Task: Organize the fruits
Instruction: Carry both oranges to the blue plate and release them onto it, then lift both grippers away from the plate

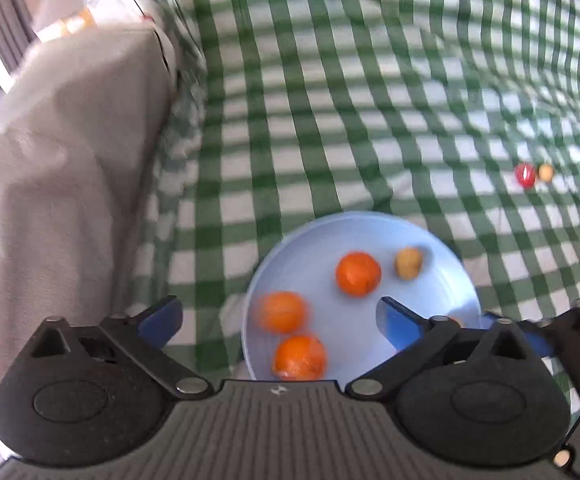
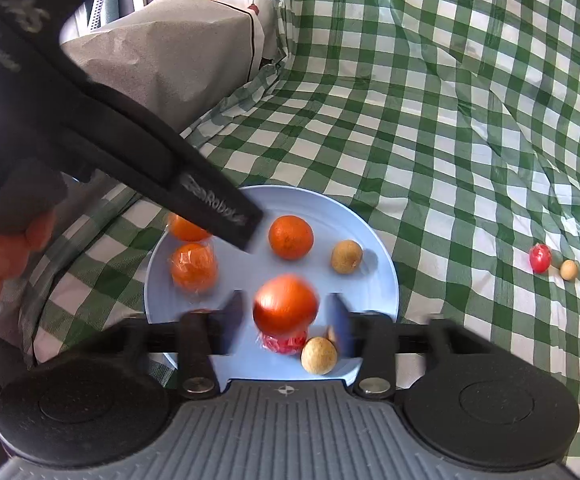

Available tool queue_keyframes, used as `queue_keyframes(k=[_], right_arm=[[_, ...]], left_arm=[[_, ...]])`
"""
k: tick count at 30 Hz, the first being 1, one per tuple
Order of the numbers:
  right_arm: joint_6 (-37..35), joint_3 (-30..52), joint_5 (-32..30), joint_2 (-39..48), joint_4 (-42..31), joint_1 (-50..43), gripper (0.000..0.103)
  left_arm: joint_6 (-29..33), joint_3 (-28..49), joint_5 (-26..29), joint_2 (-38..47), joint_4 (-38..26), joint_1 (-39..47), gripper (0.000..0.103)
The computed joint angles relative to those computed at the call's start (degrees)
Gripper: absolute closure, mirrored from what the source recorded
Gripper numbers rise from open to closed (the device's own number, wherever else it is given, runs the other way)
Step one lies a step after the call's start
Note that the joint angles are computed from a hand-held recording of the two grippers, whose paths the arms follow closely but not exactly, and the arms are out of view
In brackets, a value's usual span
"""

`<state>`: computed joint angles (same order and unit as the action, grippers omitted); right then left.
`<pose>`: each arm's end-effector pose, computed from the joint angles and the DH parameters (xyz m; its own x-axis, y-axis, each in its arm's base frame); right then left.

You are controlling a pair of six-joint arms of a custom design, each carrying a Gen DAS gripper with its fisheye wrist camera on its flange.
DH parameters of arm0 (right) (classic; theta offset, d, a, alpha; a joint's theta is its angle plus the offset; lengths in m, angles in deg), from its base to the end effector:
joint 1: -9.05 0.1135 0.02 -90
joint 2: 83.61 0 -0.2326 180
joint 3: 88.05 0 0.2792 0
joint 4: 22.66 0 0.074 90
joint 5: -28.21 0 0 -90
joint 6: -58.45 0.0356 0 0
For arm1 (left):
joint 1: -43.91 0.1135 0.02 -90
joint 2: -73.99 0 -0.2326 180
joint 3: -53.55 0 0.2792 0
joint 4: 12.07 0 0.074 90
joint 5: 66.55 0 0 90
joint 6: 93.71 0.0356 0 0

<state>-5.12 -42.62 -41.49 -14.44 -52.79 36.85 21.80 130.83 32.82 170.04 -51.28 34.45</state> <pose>0.2324 0.1086 0.1318 -0.7539 0.0744 -0.6527 0.0883 0.9960 0.0115 0.3608 -0.0660 0.1624 -0.6483 0.5388 -0.5380 0.5834 0.8055 0.1038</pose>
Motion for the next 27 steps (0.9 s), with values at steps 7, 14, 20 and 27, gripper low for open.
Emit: queue_keyframes(k=[7, 14, 20, 27], right_arm=[[8.6, -2.1, 2.0, -13.2, -13.5, 6.0, 0.009], [25.5, -1.1, 9.8, -22.5, -30.5, 21.4, 0.005], [36.1, 2.9, 18.2, -20.7, -38.8, 31.9, 0.004], [48.7, 7.8, 26.2, -17.9, -49.9, 42.7, 0.003]], left_arm=[[5.1, -7.4, 1.7, -11.8, -6.4, 5.4, 0.000], [9.7, -13.8, 5.0, -24.5, -14.8, 14.3, 0.000], [11.5, -16.7, 7.9, -32.5, -18.1, 18.5, 0.000], [13.4, -17.9, 11.4, -39.7, -22.6, 21.5, 0.000]])
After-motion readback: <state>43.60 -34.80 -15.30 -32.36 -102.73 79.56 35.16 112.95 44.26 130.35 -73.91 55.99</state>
